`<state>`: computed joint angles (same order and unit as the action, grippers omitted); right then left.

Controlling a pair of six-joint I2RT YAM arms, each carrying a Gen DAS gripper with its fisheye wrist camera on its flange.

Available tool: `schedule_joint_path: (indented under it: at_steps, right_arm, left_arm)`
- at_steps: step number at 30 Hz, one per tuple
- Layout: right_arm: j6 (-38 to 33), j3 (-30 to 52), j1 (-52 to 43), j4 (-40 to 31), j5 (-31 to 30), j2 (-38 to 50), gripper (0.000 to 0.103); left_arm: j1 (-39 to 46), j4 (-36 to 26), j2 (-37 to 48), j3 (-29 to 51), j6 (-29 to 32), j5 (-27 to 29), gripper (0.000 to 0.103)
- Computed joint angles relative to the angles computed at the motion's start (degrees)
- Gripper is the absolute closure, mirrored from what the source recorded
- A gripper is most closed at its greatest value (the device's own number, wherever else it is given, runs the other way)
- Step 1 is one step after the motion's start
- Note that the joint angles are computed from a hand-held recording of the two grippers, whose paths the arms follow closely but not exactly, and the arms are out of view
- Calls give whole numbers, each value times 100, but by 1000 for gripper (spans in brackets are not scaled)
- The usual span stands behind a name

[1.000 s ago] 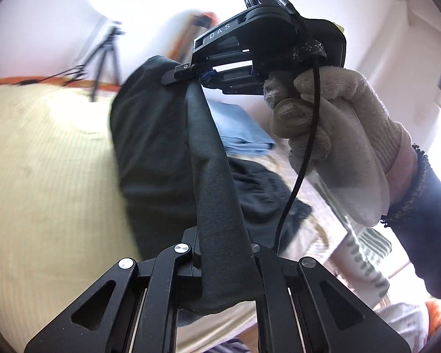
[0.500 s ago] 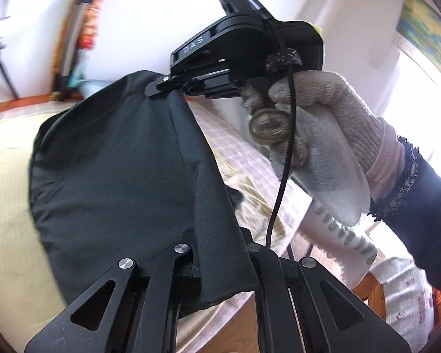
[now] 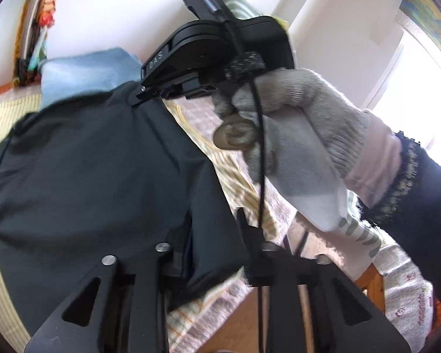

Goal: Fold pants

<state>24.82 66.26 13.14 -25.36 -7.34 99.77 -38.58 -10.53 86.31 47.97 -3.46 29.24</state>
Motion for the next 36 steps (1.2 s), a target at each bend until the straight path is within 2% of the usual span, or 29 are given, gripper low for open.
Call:
schedule_joint_path:
  at_steps: [2, 7, 10, 13, 15, 17, 22, 25, 29, 35, 36]
  right_arm:
    - [-69, 5, 13, 29, 98, 149, 99]
    - [-177, -19, 79, 201, 255, 396, 99]
    - [-186, -130, 19, 291, 151, 302, 99]
    - [-52, -346, -43, 266, 219, -12, 81]
    - [-31, -519, -48, 113, 334, -313, 55]
    - [30, -778, -48, 77, 420, -679, 46]
    - [208, -1504, 229, -124, 195, -1703, 45]
    - [238, -1730, 446, -208, 217, -1873, 45]
    - [360, -1917, 364, 154, 28, -1651, 44]
    - [158, -1801, -63, 766, -717, -760, 43]
    - [138, -1781, -107, 838, -793, -637, 33]
  left_arm:
    - [62, -246, -229, -84, 203, -10, 62]
    - [607, -877, -953, -305, 511, 228, 58]
    - [1221, -1299, -1385, -384, 694, 429, 52]
    - [1725, -1418, -1674, -580, 962, 436, 52]
    - [2156, -1511, -1736, -708, 1265, 420, 52]
    - [2499, -1377, -1373, -683, 1349, 508, 52]
    - [2979, -1205, -851, -656, 1524, 454, 52]
    - [3040, -1173, -682, -641, 1617, 409, 52]
    - [3070, -1130, -46, -260, 1345, 571, 52]
    - [3158, -1108, 800, 305, 800, 749, 52]
    - [3167, -1104, 1018, 438, 679, 790, 52]
